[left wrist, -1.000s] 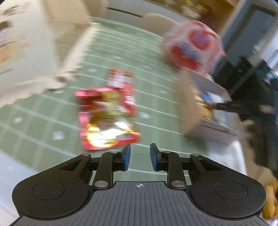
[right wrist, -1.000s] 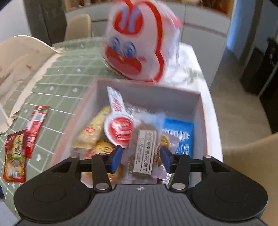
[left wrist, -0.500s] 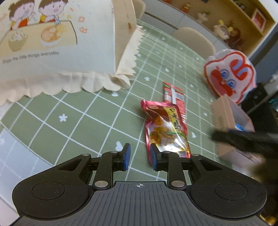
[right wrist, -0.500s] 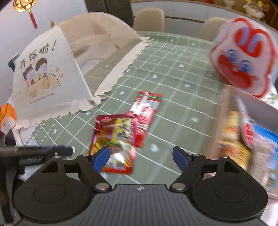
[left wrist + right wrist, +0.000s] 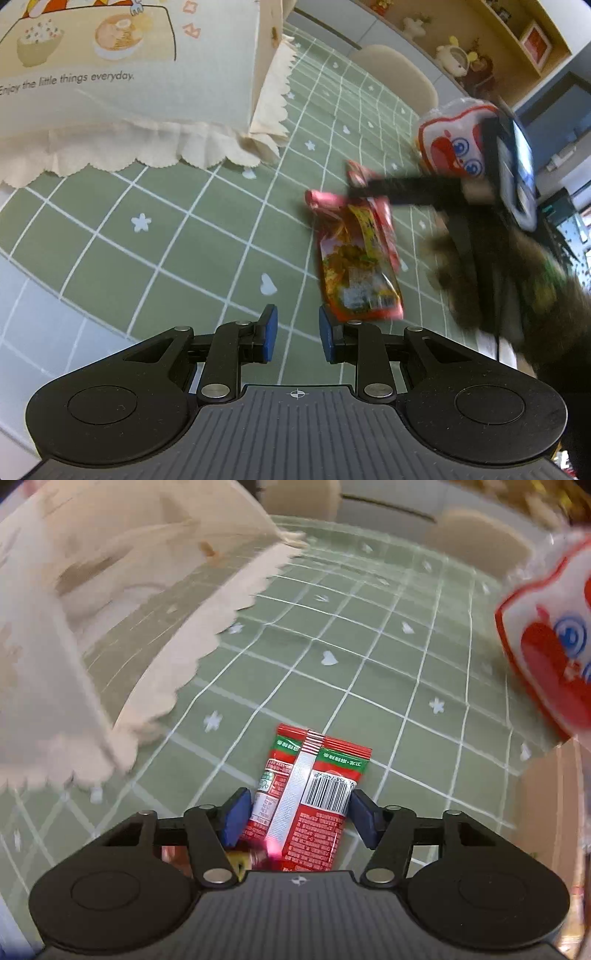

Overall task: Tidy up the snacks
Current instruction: 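Grasp the red-gold snack bag with the left tool while the right tool moves to the red strips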

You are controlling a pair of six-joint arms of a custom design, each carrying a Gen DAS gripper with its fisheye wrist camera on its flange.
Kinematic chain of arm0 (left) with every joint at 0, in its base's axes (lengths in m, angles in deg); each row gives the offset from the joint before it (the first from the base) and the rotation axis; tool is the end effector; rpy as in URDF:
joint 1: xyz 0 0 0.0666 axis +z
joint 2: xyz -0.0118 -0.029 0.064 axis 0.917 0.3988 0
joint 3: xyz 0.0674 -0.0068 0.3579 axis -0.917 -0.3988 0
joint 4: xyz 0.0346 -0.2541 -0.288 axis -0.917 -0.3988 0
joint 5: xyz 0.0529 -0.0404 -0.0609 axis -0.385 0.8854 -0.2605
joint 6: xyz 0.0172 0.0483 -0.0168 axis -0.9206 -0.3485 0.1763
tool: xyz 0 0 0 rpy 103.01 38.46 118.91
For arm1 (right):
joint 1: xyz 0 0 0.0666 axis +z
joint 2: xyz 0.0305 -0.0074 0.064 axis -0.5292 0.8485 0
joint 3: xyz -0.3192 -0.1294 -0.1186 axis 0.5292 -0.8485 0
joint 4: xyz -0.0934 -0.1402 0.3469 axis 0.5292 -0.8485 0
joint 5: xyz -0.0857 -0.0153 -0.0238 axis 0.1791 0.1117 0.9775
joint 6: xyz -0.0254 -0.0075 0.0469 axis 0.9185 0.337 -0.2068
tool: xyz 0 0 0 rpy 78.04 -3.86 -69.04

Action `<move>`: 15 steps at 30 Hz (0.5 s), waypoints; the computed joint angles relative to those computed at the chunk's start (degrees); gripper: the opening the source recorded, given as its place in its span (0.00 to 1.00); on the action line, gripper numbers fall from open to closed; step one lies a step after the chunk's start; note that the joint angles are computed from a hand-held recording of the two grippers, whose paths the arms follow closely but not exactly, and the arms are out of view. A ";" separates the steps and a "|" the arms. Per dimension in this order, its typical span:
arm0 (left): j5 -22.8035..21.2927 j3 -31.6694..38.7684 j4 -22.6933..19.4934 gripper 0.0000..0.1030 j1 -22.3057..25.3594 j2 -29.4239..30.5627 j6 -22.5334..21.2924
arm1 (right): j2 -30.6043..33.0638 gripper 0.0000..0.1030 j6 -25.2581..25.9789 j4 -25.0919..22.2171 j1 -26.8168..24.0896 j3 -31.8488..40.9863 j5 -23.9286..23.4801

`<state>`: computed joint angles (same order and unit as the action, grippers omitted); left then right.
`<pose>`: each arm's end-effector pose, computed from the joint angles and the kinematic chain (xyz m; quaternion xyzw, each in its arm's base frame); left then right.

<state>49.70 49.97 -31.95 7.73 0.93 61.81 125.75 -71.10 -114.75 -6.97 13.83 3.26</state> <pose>0.2718 -0.4150 0.3966 -0.2851 0.8865 -0.1797 0.3170 0.5051 0.2404 0.3946 -0.3656 0.8887 0.0871 0.2626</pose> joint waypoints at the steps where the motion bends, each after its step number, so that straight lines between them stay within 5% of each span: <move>1: 0.10 -0.63 1.05 0.27 0.40 -0.32 -0.56 | -1.27 0.55 0.94 -0.63 -0.79 -1.36 -0.73; 7: 4.87 -2.73 8.61 0.27 3.66 -0.37 -7.68 | -11.10 0.54 5.75 -5.96 -7.37 -10.78 -6.07; 12: 8.85 2.08 6.10 0.27 4.31 3.17 -13.72 | -18.39 0.55 7.89 -5.84 -12.50 -17.74 -4.27; 15: 7.67 3.69 3.30 0.27 3.76 3.82 -10.12 | -21.17 0.61 10.10 -5.90 -15.12 -19.95 -5.66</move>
<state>57.37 53.66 -28.65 11.49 4.76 51.70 104.59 -61.00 -120.64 -22.08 -6.12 -2.40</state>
